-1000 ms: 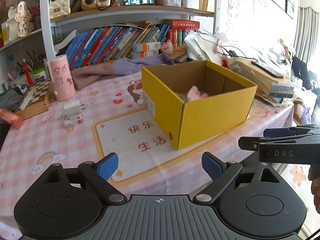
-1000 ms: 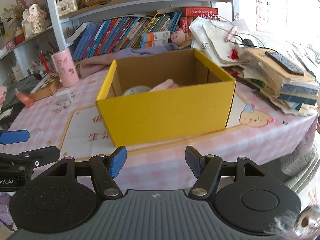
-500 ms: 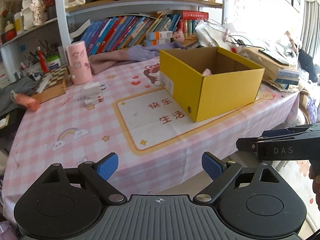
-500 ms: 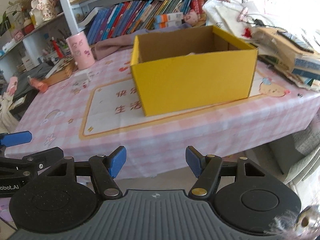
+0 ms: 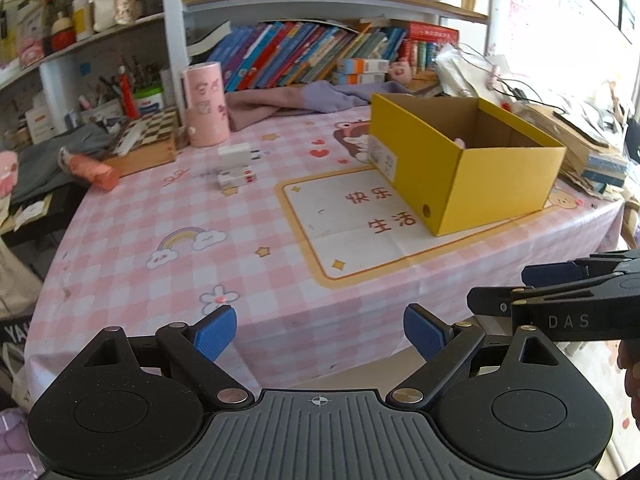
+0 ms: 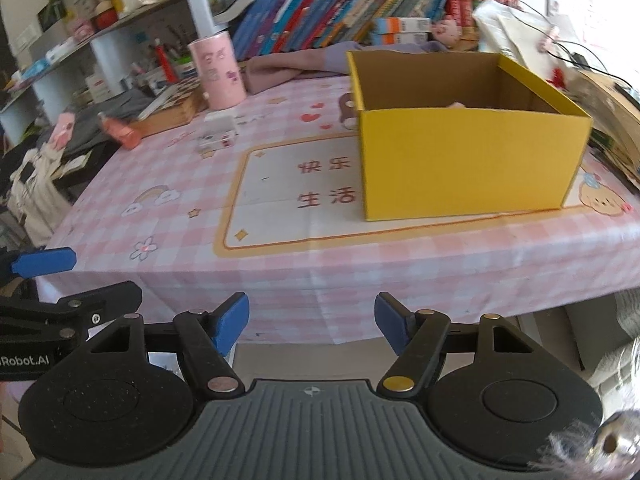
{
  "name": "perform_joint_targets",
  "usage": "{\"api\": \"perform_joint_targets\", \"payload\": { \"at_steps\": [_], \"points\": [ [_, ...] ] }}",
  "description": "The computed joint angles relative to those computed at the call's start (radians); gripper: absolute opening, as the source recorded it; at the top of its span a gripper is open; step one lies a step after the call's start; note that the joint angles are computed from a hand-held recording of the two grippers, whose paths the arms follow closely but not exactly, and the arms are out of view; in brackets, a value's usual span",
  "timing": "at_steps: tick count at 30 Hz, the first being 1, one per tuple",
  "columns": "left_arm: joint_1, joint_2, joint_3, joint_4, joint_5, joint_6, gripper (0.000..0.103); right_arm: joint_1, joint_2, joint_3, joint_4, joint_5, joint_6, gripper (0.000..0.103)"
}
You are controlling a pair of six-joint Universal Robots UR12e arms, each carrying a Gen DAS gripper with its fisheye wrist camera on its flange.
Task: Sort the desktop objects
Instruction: 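Withdraw both open tools up out of the yellow box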
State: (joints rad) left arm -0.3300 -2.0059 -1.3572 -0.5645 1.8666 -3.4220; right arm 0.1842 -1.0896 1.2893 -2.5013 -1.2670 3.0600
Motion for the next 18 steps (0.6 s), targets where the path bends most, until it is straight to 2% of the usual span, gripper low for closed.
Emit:
{"api": "perform_joint_targets", "payload": {
  "at_steps": [18],
  "points": [
    [0.015, 0.038, -0.050, -0.011, 0.063, -0.085, 0.093, 0.033, 0.029, -0.054, 0.048, 0.052, -0.107, 0.069]
  ]
}}
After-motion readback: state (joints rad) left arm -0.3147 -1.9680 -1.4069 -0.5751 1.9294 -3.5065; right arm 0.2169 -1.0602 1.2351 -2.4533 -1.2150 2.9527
